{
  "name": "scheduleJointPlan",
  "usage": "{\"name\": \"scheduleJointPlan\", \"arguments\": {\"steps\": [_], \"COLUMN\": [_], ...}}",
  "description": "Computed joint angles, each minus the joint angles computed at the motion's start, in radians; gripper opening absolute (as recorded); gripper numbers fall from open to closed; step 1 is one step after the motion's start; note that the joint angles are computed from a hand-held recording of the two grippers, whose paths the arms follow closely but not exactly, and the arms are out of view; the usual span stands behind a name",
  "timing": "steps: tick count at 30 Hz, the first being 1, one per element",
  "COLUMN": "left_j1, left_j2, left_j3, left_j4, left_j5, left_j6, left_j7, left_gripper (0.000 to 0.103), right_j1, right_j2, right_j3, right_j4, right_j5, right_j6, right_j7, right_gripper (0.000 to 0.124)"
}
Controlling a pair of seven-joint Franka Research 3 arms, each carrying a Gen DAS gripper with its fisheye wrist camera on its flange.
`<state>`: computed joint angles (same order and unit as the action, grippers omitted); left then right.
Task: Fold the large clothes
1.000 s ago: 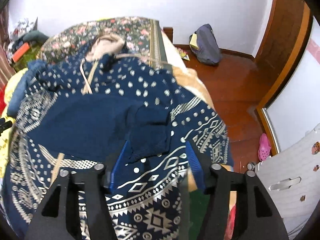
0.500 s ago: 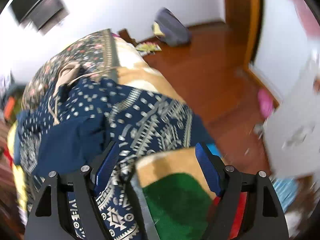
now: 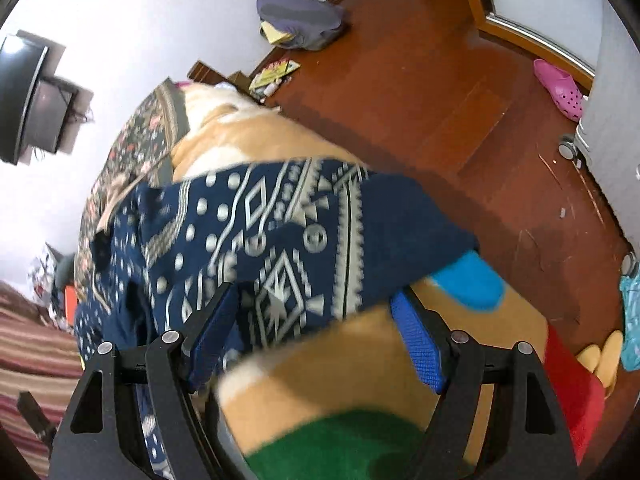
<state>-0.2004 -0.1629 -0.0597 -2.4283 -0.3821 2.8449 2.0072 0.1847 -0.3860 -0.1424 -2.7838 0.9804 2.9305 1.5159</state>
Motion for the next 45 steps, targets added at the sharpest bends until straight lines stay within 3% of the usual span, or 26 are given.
{"name": "scheduleJointPlan", "arguments": {"steps": [3, 6, 10, 13, 16, 20, 23, 30, 35, 38, 41, 43, 45], "left_j1": [0.005, 0.002, 0.003, -0.009, -0.027, -0.047, -0.063, -0.083, -0.09, -0.09, -0.092, -0.091, -0.092], "left_j2": [0.01, 0.006, -0.011, -0.028, -0.046, -0.07, -0.088, -0.115, -0.132, -0.137, -0.141, -0.144, -0.146], "left_j3": [-0.009, -0.011, -0.016, -0.006, 0.011, 0.027, 0.04, 0.055, 0.064, 0.065, 0.068, 0.066, 0.067], "left_j4": [0.004, -0.002, -0.02, -0.034, -0.043, -0.055, -0.064, -0.087, -0.108, -0.119, -0.129, -0.135, -0.138], "left_j5": [0.015, 0.015, 0.051, 0.053, 0.032, 0.01, -0.006, -0.019, -0.027, -0.025, -0.03, -0.03, -0.032], "left_j6": [-0.004, -0.003, 0.011, 0.015, 0.007, 0.002, -0.002, -0.017, -0.032, -0.04, -0.051, -0.054, -0.057], "left_j7": [-0.023, -0.019, -0.033, -0.028, -0.013, 0.008, 0.029, 0.053, 0.077, 0.078, 0.083, 0.082, 0.084], "left_gripper": [0.085, 0.085, 0.085, 0.085, 0.085, 0.085, 0.085, 0.085, 0.085, 0.085, 0.085, 0.085, 0.085], "right_j1": [0.003, -0.038, -0.216, -0.354, -0.404, -0.36, -0.232, -0.02, 0.048, 0.041, 0.029, 0.056, 0.066], "right_j2": [0.051, 0.083, 0.067, -0.013, -0.096, -0.167, -0.187, -0.119, -0.024, 0.007, 0.034, 0.018, 0.002], "right_j3": [0.005, 0.038, 0.186, 0.322, 0.381, 0.37, 0.29, 0.209, 0.196, 0.223, 0.248, 0.227, 0.222], "right_j4": [0.034, 0.058, 0.054, 0.033, 0.028, 0.064, 0.089, 0.15, 0.181, 0.189, 0.21, 0.203, 0.199], "right_j5": [0.007, -0.061, -0.4, -0.64, -0.766, -0.854, -0.845, -0.761, -0.702, -0.697, -0.722, -0.688, -0.666], "right_j6": [0.03, 0.047, 0.028, 0.036, 0.034, 0.027, 0.029, -0.016, -0.077, -0.118, -0.18, -0.209, -0.222], "right_j7": [0.007, 0.071, 0.327, 0.482, 0.532, 0.522, 0.458, 0.304, 0.231, 0.251, 0.294, 0.279, 0.28], "right_gripper": [0.07, 0.051, 0.021, 0.016, 0.015, 0.015, 0.015, 0.015, 0.015, 0.016, 0.025, 0.047, 0.054]}}
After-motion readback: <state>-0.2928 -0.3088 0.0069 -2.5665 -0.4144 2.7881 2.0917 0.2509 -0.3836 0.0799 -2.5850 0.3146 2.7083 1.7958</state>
